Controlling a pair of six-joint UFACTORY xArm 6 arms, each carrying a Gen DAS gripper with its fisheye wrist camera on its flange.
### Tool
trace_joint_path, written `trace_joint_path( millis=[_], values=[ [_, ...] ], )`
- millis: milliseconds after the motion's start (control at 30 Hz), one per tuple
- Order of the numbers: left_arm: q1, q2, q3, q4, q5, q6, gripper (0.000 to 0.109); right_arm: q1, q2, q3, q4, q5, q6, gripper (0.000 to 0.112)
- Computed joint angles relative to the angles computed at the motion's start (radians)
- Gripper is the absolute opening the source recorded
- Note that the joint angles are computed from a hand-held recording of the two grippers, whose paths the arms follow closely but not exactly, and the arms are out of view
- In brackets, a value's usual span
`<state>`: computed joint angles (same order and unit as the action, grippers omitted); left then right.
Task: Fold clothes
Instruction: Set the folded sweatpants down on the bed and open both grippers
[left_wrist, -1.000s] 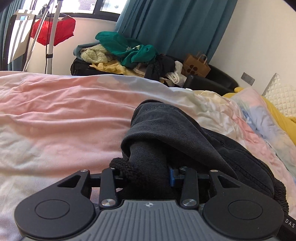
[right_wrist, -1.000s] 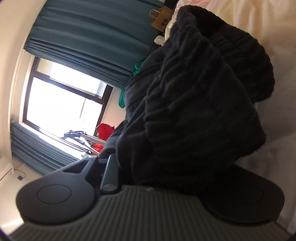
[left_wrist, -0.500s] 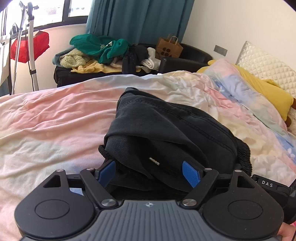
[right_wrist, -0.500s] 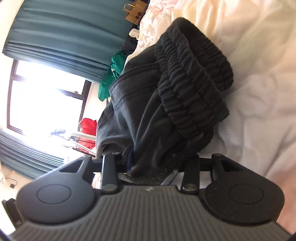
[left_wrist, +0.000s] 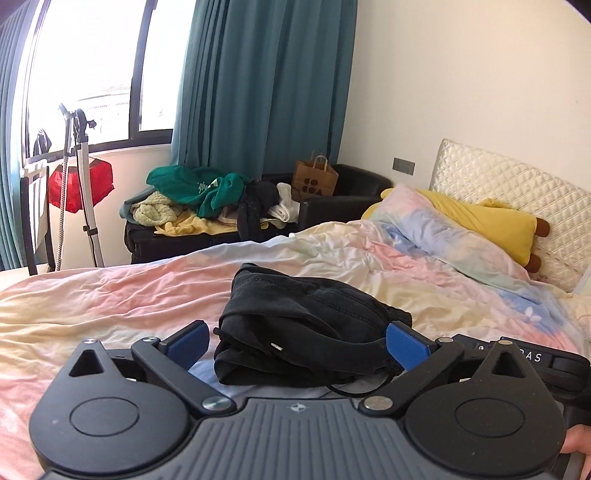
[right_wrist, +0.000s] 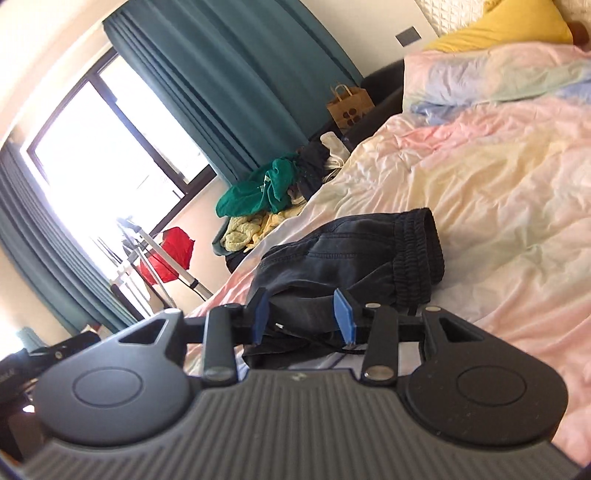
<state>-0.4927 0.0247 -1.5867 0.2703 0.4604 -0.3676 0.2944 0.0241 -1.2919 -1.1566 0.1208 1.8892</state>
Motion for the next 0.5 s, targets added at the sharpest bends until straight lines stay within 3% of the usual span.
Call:
trace_joint_path(
  millis=[100,300,400,500],
  values=[
    [-0.027,-0.132,0.14,0.149,-0.05,-0.12,0.103,0.075,-0.1,0.053,0.006,0.102,-0.098,0.043],
    [-0.067,-0.356,0.371,0.461,-0.121,-0.388,0.103,0.21,-0.209,0.105,-0.107,0.274,-0.127,0.045],
    [-0.09,-0.444,0.455,0.608,-0.099,-0.502,0.103,0.276,-0.235,0.117,-0.185,0.37,-0.087,0.054],
    [-0.108,-0.52,0.527,0.651,-0.061,-0.554,0.103,0.313,-0.237,0.119,-0.211,0.412,-0.086,0.061]
  ],
)
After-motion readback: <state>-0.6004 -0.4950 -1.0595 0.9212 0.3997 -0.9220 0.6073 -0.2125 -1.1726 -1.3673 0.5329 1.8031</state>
